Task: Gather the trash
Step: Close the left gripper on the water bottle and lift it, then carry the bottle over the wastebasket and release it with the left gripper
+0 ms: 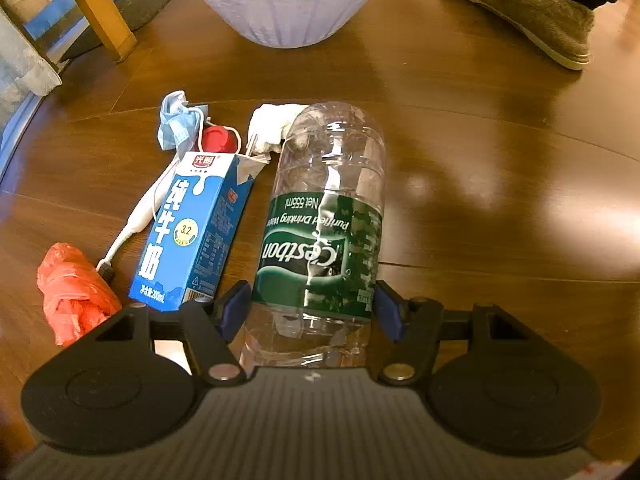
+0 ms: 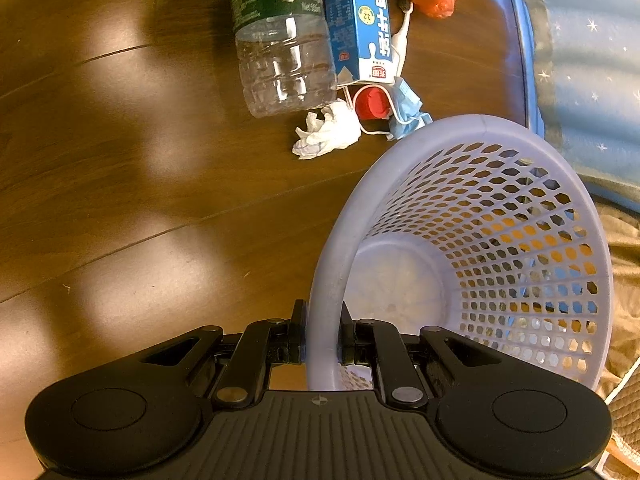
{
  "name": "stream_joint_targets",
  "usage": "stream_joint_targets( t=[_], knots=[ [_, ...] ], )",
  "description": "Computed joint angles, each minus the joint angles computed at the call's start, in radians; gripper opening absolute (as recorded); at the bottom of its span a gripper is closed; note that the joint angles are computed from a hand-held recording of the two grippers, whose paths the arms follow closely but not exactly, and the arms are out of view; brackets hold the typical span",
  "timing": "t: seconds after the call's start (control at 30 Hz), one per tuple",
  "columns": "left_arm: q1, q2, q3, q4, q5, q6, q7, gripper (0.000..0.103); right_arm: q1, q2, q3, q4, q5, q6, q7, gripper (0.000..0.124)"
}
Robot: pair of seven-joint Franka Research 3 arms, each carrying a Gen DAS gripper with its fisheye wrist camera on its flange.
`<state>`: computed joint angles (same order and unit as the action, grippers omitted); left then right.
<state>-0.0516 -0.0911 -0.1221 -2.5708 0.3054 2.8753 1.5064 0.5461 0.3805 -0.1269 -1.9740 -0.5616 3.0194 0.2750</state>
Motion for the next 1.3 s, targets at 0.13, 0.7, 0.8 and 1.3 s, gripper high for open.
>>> stream_joint_targets(
  t=[0.13,0.7,0.8,1.3],
  knots=[
    [-0.015,-0.045,0.003,0.001,-0.036,-0.052,0.046,0.061,0.001,0.0,-0.004,-0.004,-0.004,0.008,-0.003,0.009],
    [-0.039,-0.221,0.004,0.096,-0.052,-0.314,0.052,0.061,-0.002,-0.007,-0.005,-0.023,0.023,0.019,-0.027,0.009],
    [-0.037,-0.225,0.001,0.134,-0.047,-0.339,0.048,0.061,-0.013,-0.007,0.011,-0.014,0.043,0.002,-0.036,0.009],
    [-0.049,-0.083,-0.017,0.423,-0.029,-0.404,0.111,0.061,-0.054,-0.011,0.066,-0.006,0.111,-0.026,-0.09,0.009]
  ],
)
